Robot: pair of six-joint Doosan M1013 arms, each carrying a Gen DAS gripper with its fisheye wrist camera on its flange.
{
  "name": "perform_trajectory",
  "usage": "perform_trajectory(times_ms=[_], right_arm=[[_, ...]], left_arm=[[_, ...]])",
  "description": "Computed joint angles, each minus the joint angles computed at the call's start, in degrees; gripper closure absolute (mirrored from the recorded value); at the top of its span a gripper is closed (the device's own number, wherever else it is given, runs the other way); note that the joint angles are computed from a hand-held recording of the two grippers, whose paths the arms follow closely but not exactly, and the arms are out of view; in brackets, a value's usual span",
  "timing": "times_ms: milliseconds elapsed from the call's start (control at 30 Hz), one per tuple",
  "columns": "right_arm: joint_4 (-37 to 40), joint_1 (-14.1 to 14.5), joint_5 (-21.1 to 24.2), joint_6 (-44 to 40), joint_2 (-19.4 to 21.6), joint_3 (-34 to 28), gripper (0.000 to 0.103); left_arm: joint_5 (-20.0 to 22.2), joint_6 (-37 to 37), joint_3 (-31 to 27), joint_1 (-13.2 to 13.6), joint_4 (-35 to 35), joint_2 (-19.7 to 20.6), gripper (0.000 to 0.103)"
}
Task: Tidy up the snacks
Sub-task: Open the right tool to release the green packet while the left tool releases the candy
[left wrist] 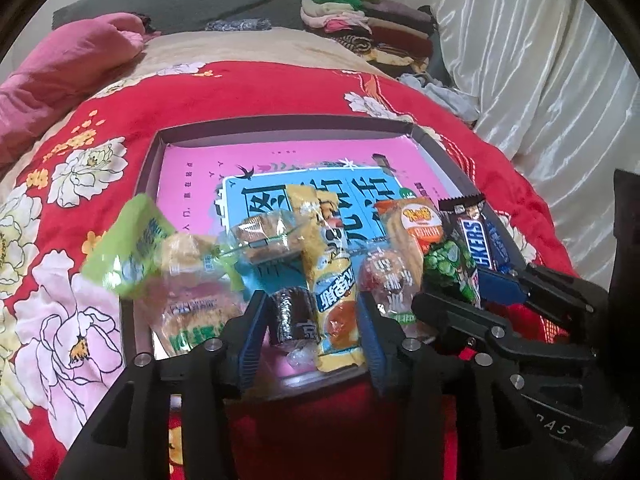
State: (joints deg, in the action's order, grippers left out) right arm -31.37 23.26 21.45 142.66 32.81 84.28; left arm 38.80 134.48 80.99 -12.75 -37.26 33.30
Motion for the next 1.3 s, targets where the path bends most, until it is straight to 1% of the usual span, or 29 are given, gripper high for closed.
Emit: perform_trajectory(times_ms=[267,600,800,933,1300], right_arm=[[1.4,0.0,1.1,-3.9,0.4,-0.9,0.064],[-2.4,0.2,1.5,-1.5,1.0,-1.4,0.064],[-4.2,-0.1,0.7,-0.2,1.3,-1.7,0.064],[-7.2,-0.1,1.2,2.4,1.7,-2.1,0.064],[-8.5,-0.5,0.7,3.8,2.0,-2.3,0.064]], left_arm=[[-0.6,-0.5,-0.2,-0.3,0.9,0.3,0.053],[-0.6,-1.5,-1.2,-0.4,1.5,0.9,0.053],[-0.7,-2.3,-1.8,-0.3,1.4,1.4,0.053],[-0.8,-2.5,-2.1,-0.3,1.3,1.6,0.054],[-1.1,-3.3,-2.5,-0.4,1.4,1.9,0.054]])
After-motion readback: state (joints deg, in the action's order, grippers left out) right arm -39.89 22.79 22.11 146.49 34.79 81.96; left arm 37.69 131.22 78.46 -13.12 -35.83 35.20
